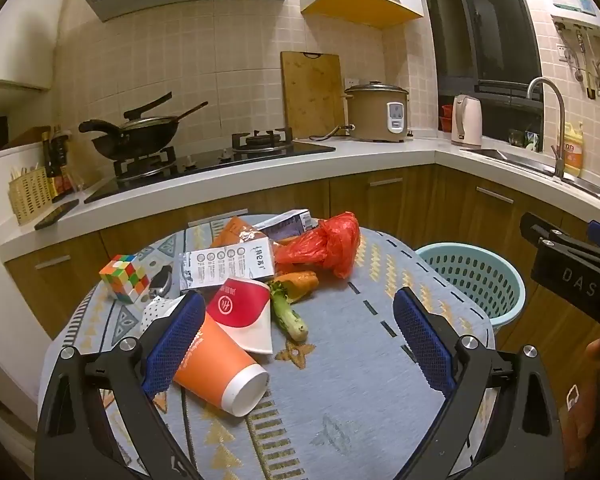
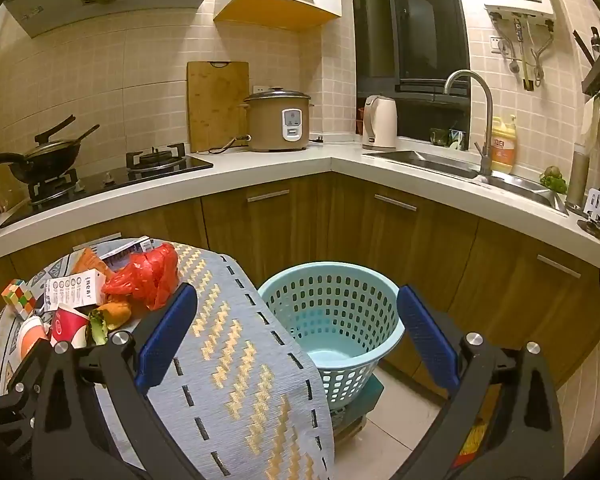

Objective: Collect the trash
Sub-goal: 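Reach the left tool to the orange Joyoung cup and close on it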

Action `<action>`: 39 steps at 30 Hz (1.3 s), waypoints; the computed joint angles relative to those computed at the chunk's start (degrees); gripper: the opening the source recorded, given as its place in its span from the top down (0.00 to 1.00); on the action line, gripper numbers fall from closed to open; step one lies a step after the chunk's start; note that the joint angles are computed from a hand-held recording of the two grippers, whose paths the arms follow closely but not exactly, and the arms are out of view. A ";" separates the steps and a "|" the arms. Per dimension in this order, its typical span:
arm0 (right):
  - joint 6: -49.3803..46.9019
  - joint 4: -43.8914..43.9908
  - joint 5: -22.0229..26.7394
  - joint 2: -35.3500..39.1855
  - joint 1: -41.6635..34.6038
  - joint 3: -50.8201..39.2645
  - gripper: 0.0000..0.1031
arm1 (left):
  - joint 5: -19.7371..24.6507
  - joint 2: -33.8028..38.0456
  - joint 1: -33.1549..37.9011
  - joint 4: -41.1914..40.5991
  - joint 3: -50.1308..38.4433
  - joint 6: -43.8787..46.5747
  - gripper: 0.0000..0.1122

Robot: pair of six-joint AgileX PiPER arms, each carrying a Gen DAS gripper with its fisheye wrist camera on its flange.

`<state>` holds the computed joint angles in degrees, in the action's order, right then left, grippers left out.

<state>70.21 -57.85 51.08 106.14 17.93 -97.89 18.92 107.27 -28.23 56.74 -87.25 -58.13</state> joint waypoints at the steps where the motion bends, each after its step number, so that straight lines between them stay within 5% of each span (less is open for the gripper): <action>1: -0.11 0.02 0.07 -0.13 0.02 0.01 0.08 | -0.04 -0.06 -0.03 1.01 0.21 -0.92 0.18; 22: -2.44 1.60 0.82 0.17 -0.15 -0.92 0.08 | -0.33 -0.45 -0.35 3.33 1.34 -3.41 0.18; 39: -2.36 1.50 0.55 0.75 0.25 -0.73 0.08 | -1.60 0.23 1.32 -2.72 1.36 1.33 0.18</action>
<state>67.84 -56.35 51.63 106.89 18.18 -98.62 17.32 107.49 -26.91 54.02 -85.89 -56.80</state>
